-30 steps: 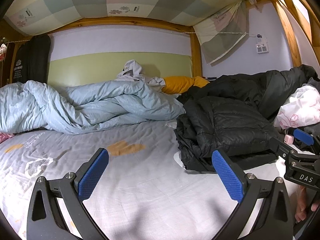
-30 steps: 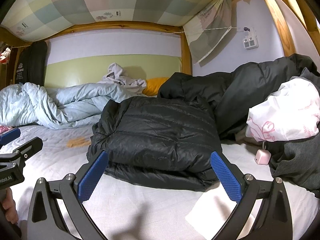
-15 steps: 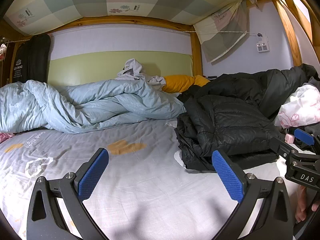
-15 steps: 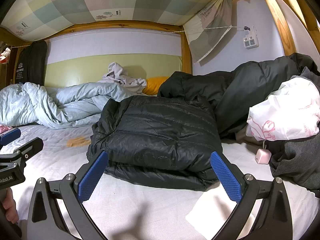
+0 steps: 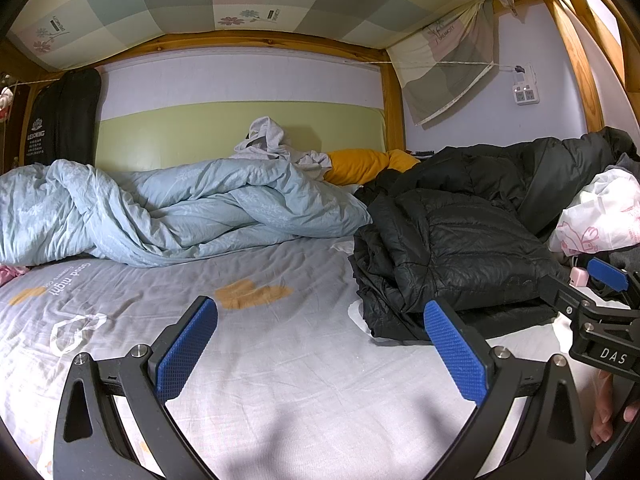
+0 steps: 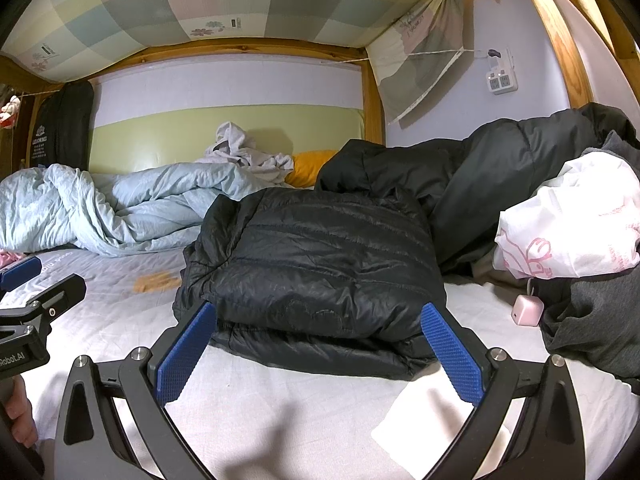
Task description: Fold large clothes
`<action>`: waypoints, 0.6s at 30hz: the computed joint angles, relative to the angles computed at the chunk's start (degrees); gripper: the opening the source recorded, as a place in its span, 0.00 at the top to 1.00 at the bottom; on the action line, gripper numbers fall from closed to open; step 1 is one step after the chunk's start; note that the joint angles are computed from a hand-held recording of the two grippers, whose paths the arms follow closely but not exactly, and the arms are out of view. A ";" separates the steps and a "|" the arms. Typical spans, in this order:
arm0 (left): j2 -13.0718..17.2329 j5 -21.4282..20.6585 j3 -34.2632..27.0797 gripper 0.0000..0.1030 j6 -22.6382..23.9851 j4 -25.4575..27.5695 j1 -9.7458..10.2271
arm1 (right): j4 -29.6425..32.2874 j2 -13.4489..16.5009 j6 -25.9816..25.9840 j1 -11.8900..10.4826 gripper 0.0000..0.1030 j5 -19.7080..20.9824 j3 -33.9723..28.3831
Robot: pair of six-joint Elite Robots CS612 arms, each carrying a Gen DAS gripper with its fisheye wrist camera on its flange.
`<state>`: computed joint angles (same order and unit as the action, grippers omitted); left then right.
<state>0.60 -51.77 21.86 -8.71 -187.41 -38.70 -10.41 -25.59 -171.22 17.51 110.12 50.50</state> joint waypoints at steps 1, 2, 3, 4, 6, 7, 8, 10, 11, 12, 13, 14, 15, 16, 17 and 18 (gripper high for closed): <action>0.01 0.00 -0.02 0.00 0.01 0.03 0.00 | -0.01 0.03 0.03 0.01 0.00 0.00 0.05; 0.04 0.01 -0.08 0.00 0.05 0.08 -0.01 | -0.05 0.00 0.08 0.05 0.00 0.03 0.17; 0.10 0.04 -0.22 0.00 0.05 0.09 -0.01 | 0.04 0.04 0.05 0.01 0.00 0.02 0.01; 0.15 0.06 -0.33 0.00 0.06 0.12 -0.01 | 0.04 0.04 0.04 0.01 0.00 0.00 0.00; 0.18 0.07 -0.40 0.00 0.05 0.21 -0.01 | 0.06 0.04 0.05 0.02 0.00 0.02 0.00; 0.18 0.07 -0.40 0.00 0.05 0.21 -0.01 | 0.07 0.04 0.05 0.03 0.00 0.04 -0.01; 0.17 0.06 -0.41 0.00 0.01 0.27 -0.01 | 0.08 0.04 0.05 0.05 0.00 0.08 0.01; 0.15 0.05 -0.37 0.00 -0.06 0.30 -0.01 | 0.12 0.03 0.06 0.06 0.00 0.10 -0.01; 0.08 0.02 -0.24 0.00 -0.05 0.23 0.00 | 0.13 0.03 0.08 0.08 0.00 0.12 0.02; 0.03 -0.03 -0.11 0.00 -0.12 0.22 0.00 | 0.18 0.03 0.12 0.08 0.00 0.11 -0.02; -0.04 -0.07 0.04 0.00 -0.14 0.14 0.01 | 0.21 0.09 0.15 0.06 0.00 0.05 -0.04; -0.08 -0.12 0.09 0.00 -0.32 0.21 0.01 | 0.32 0.18 0.20 0.05 0.00 -0.02 -0.11; -0.23 -0.25 0.44 0.00 -0.44 0.10 0.05 | 0.36 0.22 0.21 0.04 0.00 -0.04 -0.10; -0.29 -0.30 0.54 0.00 -0.63 0.20 0.05 | 0.46 0.29 0.21 0.06 0.00 -0.04 -0.18; -0.37 -0.38 0.71 0.00 -0.79 0.23 0.07 | 0.45 0.29 0.19 0.09 0.00 -0.02 -0.11; -0.39 -0.42 0.77 0.00 -0.93 0.31 0.09 | 0.47 0.28 0.20 0.14 0.00 0.05 -0.05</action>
